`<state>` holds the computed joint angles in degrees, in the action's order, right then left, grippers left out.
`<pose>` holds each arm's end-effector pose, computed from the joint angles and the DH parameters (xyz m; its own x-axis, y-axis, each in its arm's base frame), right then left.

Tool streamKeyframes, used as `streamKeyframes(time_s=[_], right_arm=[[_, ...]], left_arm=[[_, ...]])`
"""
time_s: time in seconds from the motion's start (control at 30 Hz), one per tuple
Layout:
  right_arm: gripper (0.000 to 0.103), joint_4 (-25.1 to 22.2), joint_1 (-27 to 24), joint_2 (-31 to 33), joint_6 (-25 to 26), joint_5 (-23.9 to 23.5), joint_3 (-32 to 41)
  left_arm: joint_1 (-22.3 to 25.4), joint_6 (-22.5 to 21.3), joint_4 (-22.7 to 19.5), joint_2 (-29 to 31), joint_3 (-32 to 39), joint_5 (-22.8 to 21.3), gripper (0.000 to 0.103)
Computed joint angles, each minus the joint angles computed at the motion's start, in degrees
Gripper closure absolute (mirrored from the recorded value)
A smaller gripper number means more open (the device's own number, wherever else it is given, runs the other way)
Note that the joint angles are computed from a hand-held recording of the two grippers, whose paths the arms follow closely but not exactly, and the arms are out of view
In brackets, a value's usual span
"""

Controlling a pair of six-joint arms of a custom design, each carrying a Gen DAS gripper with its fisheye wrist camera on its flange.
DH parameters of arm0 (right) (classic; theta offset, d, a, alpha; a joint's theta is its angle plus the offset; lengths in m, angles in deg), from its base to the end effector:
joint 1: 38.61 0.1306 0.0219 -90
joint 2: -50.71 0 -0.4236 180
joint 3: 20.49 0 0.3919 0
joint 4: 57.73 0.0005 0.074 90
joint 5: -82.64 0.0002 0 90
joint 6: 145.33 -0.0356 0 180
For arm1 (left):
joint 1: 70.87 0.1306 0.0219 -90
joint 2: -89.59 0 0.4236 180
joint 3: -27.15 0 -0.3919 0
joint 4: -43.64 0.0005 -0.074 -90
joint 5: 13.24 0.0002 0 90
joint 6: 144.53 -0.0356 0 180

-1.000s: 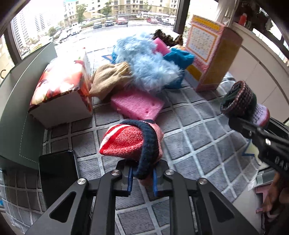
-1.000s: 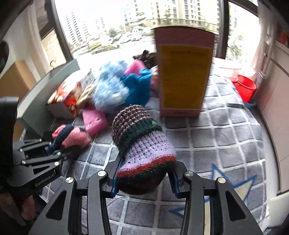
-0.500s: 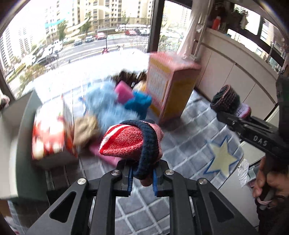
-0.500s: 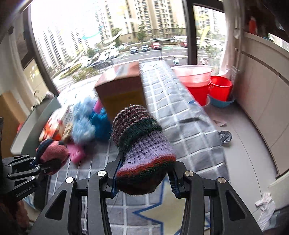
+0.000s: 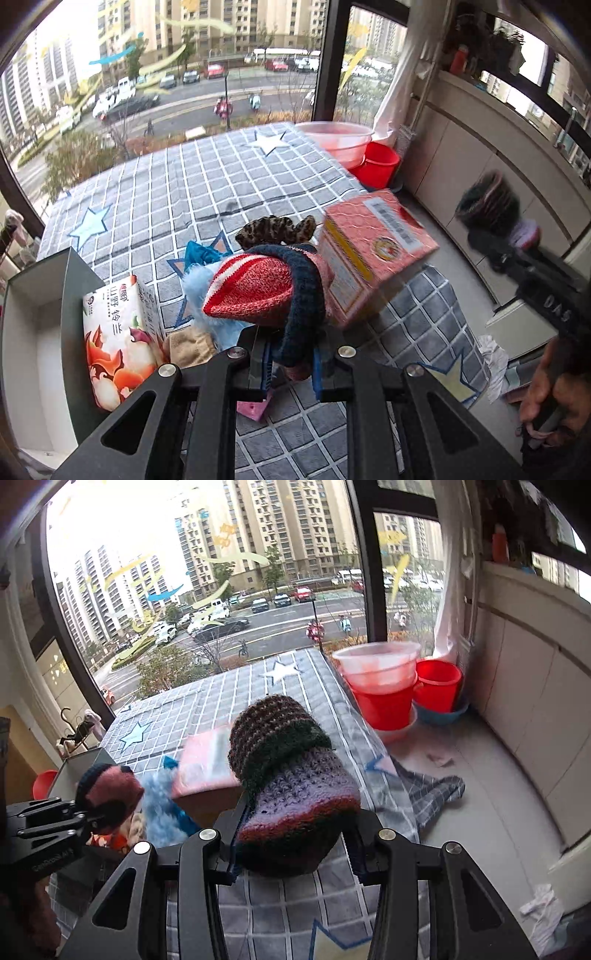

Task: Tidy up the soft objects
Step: 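Lift the hat and bootie and carry both toward the white storage box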

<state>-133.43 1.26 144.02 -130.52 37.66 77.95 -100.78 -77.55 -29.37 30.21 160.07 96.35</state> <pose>0.3768 0.2813 0.4950 -0.4485 0.5158 -0.7299 0.6301 0.7617 0.1511 0.5772 -0.3464 0.4847 -0.4565 0.6876 -0.5646 0.8589 0.5063 -0.0778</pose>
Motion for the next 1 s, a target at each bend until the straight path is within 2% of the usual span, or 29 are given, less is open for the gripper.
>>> streamKeyframes(time_s=[0.1,0.2,0.33,0.43,0.57,0.73,0.87,1.0], right_arm=[[0.058,-1.8,-1.9,1.6,2.7,0.0,3.5],[0.058,-0.5,-2.6,2.7,5.9,-0.3,7.1],[0.058,-1.4,-0.5,5.2,8.8,-0.4,12.6],[0.058,1.7,1.7,5.5,11.3,-5.9,15.3],[0.058,2.4,3.5,6.1,11.9,-13.1,19.9],[0.058,-4.6,6.0,11.4,14.0,-12.6,32.2],[0.058,-8.2,6.0,15.5,16.7,-13.2,39.5],[0.058,-9.5,5.9,16.1,19.2,-11.1,41.6]], left_arm=[[0.1,0.6,-2.3,2.6,4.3,-1.3,0.085],[1.0,0.6,-5.7,4.7,8.1,-1.3,0.085],[2.6,-0.1,-4.5,4.8,7.8,-3.1,0.085],[4.0,-0.4,-5.5,5.5,8.3,-2.9,0.085],[5.1,-0.1,-3.8,4.9,6.5,-4.2,0.085],[5.5,0.5,-3.8,4.7,5.4,-5.0,0.085],[5.4,2.2,-3.8,4.1,4.6,-3.8,0.085],[4.9,2.7,-3.3,3.3,3.5,-4.0,0.085]])
